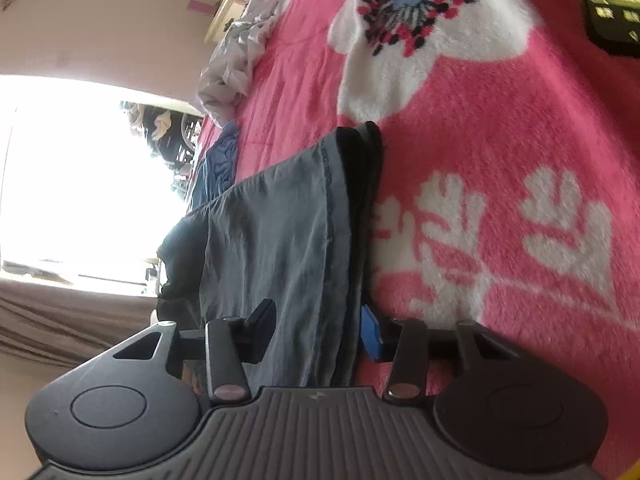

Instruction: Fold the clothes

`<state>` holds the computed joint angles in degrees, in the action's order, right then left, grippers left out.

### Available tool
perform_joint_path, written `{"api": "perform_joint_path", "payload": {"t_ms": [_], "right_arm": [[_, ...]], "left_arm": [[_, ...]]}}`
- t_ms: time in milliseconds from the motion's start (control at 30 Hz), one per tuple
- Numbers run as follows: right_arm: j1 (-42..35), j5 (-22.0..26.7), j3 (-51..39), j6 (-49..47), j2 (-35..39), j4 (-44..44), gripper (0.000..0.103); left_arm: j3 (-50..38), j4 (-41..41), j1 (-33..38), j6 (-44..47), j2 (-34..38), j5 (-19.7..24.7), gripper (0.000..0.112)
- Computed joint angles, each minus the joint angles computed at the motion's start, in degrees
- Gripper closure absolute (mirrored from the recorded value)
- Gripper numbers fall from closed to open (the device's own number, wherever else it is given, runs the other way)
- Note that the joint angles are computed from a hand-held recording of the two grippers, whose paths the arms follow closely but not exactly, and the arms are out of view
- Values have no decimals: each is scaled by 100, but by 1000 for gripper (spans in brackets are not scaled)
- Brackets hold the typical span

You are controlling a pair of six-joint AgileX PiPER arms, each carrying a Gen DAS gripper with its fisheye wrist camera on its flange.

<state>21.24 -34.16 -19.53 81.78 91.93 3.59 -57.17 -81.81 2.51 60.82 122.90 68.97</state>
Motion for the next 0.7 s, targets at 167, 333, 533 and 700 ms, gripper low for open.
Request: {"api": "perform_joint_path", "payload": {"t_ms": [167,333,533,700], "right_arm": [[-194,76,-116,-38,80,35,62],[-131,267,-367,-1270,182,1277,66],[-166,-15,-421,-1012,429,1187,65],[-208,-98,-546,-901,551,881,69]], "left_arm": [[-15,51,-211,-203,-54,-207,78],[-118,133,-438,-670,-73,-551,105],[3,-15,-478,-505,-117,-623,107],[134,-74,-491,-217,-236,-733,108]]}}
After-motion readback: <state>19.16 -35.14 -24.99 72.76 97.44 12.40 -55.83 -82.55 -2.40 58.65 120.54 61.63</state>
